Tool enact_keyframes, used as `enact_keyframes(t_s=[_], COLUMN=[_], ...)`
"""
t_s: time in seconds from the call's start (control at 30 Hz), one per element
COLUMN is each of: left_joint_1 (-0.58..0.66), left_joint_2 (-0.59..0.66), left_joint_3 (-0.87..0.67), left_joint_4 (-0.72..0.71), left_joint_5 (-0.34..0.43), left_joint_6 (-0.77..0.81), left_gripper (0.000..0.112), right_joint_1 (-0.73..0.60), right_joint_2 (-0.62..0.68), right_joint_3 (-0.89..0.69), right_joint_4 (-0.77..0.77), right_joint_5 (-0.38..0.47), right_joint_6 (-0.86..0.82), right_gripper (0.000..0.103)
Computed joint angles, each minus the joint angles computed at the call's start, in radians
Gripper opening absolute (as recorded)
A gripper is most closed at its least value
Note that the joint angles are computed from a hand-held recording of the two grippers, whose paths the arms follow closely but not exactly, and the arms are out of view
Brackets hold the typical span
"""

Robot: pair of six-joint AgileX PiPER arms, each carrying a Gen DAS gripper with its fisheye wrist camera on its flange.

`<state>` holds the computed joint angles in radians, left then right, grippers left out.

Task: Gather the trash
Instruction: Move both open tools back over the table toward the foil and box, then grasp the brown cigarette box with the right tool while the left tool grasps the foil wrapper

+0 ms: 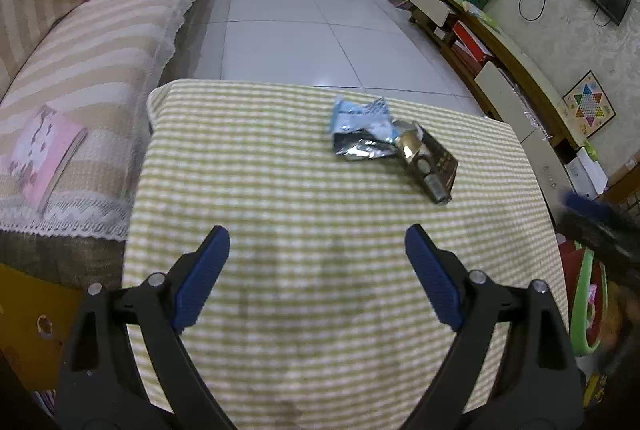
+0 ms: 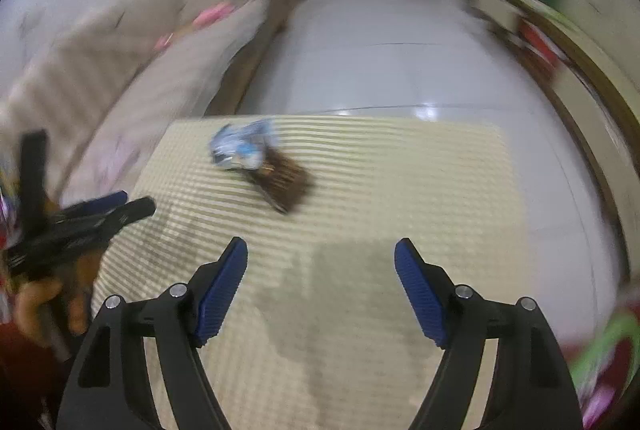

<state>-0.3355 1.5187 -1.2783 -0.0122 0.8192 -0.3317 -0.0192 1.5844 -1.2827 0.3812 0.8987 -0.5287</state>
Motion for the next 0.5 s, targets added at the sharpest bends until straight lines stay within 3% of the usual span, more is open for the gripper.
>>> enact_keyframes(t_s=[0.2, 0.3, 0.33, 0.43, 0.5], left_joint_1=[0.065, 0.088, 0.108, 0.107, 0.087], left_joint_2=[-0.017, -0.006, -0.002, 0.054, 0.095], left_joint_3=[0.021, 0.019, 0.023, -0.033, -0.074], left_joint_4=[-0.059, -0.066, -0.089, -0.119, -0.113], left_joint_5=[0.008, 0.005, -0.001, 0.006, -0.012], left_joint_6=[0.109, 0.148, 0.185, 0.238, 0.261], left_gripper=[0.087, 0.087, 0.087, 0.087, 0.087], right_joint_1=[0.213, 0.245, 0.250, 0.194, 0.167], right_joint_2=[0.310, 0.402, 0.400, 0.387, 0.339], right_joint_3=[-0.282, -0.365, -0.352, -0.357, -0.312], right_joint_4=[-0.236, -0.345, -0.375, -0.250, -0.217], right_joint_5=[0.012, 0.056, 0.028, 0.012, -0.006], right_joint_6=[0.188, 0.277, 0.296, 0.231, 0.218], right_gripper=[0.074, 0.072, 0.069, 0.022, 0.018])
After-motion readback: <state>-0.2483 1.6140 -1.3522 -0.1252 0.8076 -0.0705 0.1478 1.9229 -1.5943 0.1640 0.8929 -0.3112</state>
